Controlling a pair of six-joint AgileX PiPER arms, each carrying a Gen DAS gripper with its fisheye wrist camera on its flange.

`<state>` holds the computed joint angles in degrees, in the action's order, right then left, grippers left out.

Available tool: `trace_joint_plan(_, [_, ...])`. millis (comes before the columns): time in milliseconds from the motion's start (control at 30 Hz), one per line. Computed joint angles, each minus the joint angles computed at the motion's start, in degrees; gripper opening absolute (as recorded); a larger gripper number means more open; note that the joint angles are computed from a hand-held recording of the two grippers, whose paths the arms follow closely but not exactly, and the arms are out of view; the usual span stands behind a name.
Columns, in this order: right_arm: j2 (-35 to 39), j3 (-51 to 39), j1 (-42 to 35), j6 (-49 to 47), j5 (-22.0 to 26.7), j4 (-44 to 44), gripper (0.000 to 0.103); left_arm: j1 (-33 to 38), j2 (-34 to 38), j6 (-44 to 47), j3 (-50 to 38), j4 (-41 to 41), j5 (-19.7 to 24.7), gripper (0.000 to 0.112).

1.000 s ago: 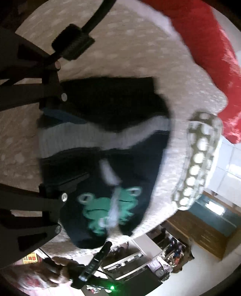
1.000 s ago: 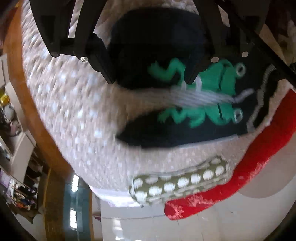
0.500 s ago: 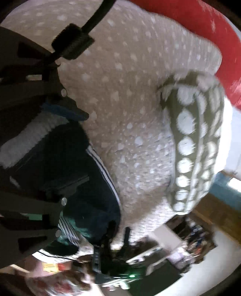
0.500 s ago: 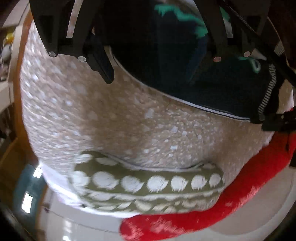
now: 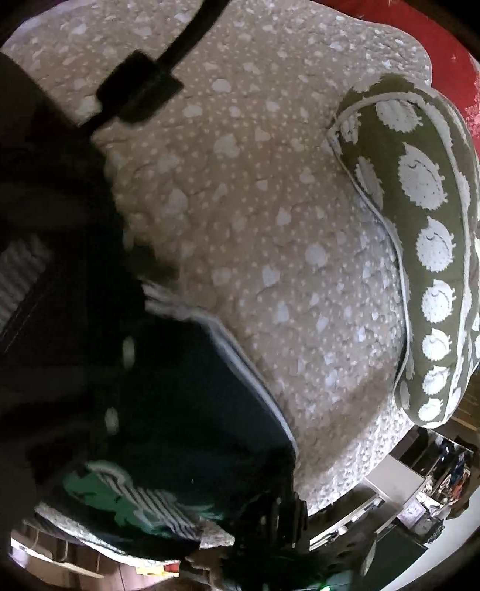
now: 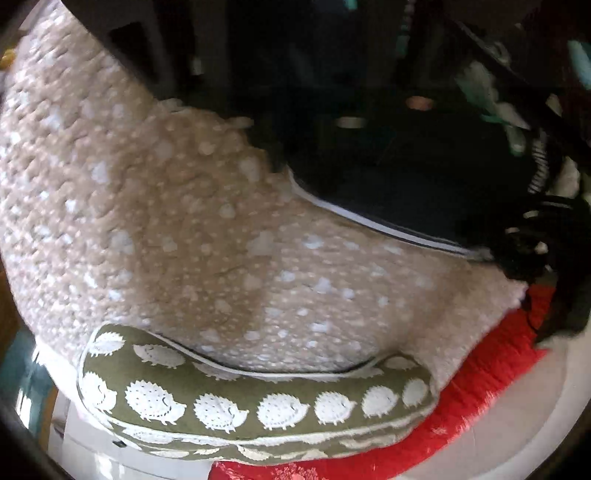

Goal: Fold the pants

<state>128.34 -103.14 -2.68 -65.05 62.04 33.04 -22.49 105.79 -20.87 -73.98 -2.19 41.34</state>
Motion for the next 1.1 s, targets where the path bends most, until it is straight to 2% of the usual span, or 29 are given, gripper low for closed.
trace_joint_plan(133, [-5.2,6.8,-0.4,-2.1,-4.2,1.8,0.008,-3.0,-3.1,-8.0,0.1,6.3,1.6,0.008])
trace_joint_plan(333, [-17.3,19.2,-4.3,-9.7,-6.4,8.1,0.008,-10.2,-12.4,-21.9,3.6,15.8,4.9,0.008])
trace_joint_plan(533, [-32.0,36.2,-11.5,-20.9,-6.0,14.3,0.008,-24.3,-20.6,-42.0,8.5,28.7,10.3,0.008])
trace_joint_plan(733, [-41.5,52.2,-21.2,-34.3,-4.2,17.9,0.008,-39.1,-23.7,-60.7,14.2,36.6,15.5,0.008])
trace_joint_plan(833, [-42.4,58.3,-25.9,-40.0,-3.8,17.7,0.008,-45.9,-22.7,-69.7,16.6,39.0,17.3,0.008])
trace_joint_plan(933, [-41.3,62.9,-29.7,-44.5,-5.2,17.3,0.008,-49.3,-20.1,-75.0,18.3,38.3,16.9,0.012])
trace_joint_plan(967, [-40.2,63.5,-30.6,-44.9,-5.6,17.3,0.012,-49.6,-19.1,-75.9,19.0,37.4,16.2,0.015])
trace_joint_plan(1000, [-39.3,63.7,-31.4,-44.8,-5.9,17.1,0.020,-49.7,-18.7,-76.7,19.9,36.9,15.4,0.017])
trace_joint_plan(1100, [-37.0,63.3,-36.0,-44.7,-3.0,17.0,0.030,-52.1,-20.3,-81.7,23.3,37.2,13.1,0.020])
